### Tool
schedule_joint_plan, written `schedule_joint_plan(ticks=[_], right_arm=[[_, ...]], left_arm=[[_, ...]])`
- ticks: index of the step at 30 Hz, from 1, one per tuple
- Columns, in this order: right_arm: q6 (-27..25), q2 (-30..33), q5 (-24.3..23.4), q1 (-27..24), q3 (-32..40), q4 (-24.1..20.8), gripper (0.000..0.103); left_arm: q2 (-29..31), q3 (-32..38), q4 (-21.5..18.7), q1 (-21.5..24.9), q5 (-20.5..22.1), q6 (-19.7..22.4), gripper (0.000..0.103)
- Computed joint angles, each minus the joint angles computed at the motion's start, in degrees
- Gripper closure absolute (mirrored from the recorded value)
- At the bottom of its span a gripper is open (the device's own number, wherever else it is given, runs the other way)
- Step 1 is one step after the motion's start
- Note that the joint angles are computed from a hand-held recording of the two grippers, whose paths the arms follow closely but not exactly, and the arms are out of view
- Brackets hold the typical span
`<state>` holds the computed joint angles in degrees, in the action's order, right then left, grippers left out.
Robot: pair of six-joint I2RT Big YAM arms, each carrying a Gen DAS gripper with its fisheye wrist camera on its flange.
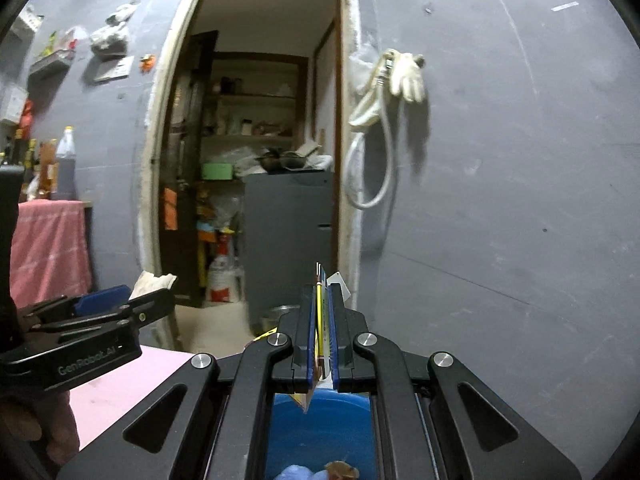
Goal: Collect trash
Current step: 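Carry the crumpled paper and yellow box over the blue bucket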
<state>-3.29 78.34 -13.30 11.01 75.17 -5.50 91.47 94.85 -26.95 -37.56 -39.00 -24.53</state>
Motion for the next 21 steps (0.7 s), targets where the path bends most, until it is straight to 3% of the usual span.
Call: schedule_joint_plan(ticks=[9, 21], right_arm=[[1.9, 3.8, -0.3, -3.7, -0.3, -0.1, 0.099], [3.2, 6.5, -0.7, -4.9, -0.2, -2.5, 0.099]], left_arm=[[7.1, 5.2, -1.9, 1.0, 3.8, -1.9, 0.051], [11.8, 8.2, -6.1, 1.7, 7.2, -4.7, 0.051]])
